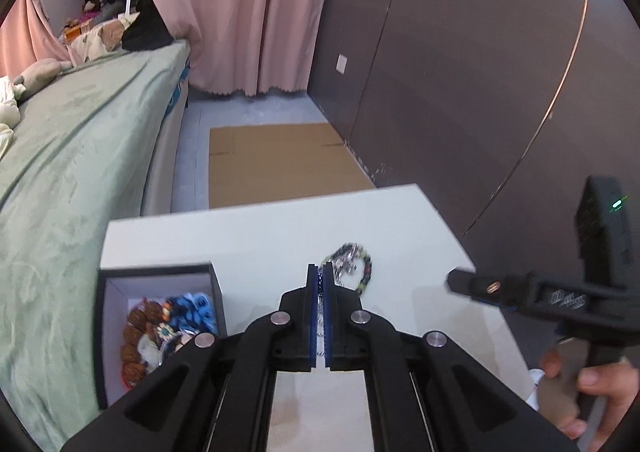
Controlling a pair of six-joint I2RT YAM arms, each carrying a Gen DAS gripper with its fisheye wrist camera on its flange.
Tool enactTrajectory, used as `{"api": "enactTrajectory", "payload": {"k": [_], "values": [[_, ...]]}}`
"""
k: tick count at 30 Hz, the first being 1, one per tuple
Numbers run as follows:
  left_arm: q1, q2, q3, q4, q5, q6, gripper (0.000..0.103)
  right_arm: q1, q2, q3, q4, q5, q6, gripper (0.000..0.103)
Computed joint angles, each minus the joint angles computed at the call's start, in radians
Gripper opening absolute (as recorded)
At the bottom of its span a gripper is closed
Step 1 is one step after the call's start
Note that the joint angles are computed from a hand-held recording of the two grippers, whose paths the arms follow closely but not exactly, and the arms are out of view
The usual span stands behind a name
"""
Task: Organize jewelry
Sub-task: 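Lift the silver chain with the left gripper and lower it into the box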
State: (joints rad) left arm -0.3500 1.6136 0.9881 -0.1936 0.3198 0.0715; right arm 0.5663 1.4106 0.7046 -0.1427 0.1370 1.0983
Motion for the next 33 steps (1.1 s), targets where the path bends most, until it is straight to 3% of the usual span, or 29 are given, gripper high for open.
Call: {"api": "enactTrajectory", "payload": {"k": [18, 33], "values": [[0.021, -0.21, 0.251, -0.23, -0.073, 0.056, 0.0, -0.058, 0.045, -0.02, 0.093, -0.087, 0.031, 0.071], [0.011, -0.273, 0.527, -0.393, -0.147, 0.098, 0.0, -0.057, 0.093, 0.008, 0.109, -0.113, 0.018, 0.071]]}}
